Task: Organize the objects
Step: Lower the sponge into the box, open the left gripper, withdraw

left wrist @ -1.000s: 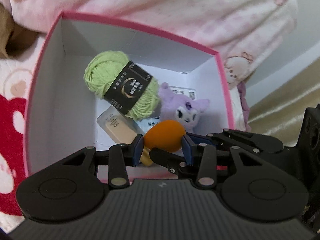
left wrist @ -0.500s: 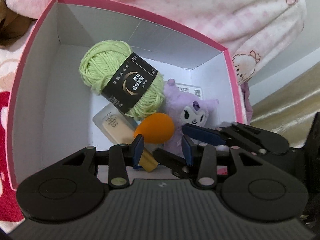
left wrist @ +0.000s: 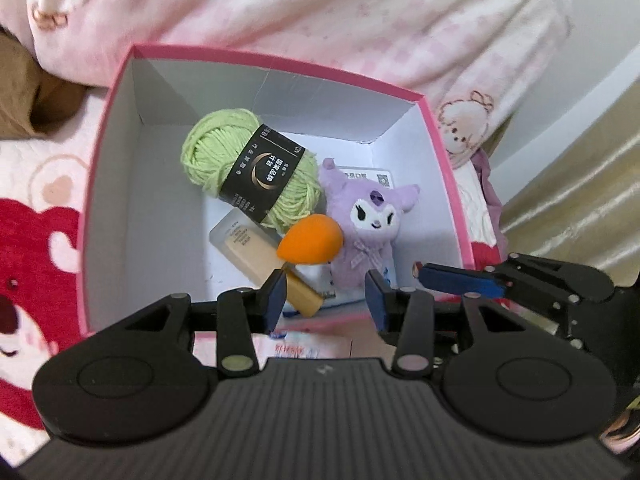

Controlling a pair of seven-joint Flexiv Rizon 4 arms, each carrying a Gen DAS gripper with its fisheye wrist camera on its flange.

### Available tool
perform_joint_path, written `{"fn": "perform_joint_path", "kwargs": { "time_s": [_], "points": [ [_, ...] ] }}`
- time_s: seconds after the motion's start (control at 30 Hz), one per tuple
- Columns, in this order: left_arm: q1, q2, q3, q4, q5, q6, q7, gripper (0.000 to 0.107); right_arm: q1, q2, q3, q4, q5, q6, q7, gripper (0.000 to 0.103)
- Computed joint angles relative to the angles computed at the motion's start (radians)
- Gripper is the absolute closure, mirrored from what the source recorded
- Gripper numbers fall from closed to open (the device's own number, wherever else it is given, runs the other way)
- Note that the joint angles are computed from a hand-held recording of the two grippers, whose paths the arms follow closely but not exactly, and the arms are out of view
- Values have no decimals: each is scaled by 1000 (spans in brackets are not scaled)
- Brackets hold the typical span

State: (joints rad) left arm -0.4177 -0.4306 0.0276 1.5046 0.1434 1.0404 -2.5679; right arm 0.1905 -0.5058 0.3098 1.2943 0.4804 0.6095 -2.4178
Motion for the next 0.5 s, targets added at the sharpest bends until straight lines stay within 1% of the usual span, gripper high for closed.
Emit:
{"fn": "perform_joint_path", "kwargs": {
  "time_s": [0.07,0.2,0.3,0.5],
  "points": [
    [3,23,-12,18,-1,6,35,64,-11,24,2,14,3,-17,-7,48],
    [-9,65,-19,30,21,-24,65,63,-30,83,-6,49,13,-46,-28,48],
    [-27,94,-23,25,58,-59,70,63,-49,123,-14,63,41,-88,-39,48],
    [-61,146,-39,22,142,-108,39,61,-90,177,-42,78,128,-195,-48,48]
  ]
}}
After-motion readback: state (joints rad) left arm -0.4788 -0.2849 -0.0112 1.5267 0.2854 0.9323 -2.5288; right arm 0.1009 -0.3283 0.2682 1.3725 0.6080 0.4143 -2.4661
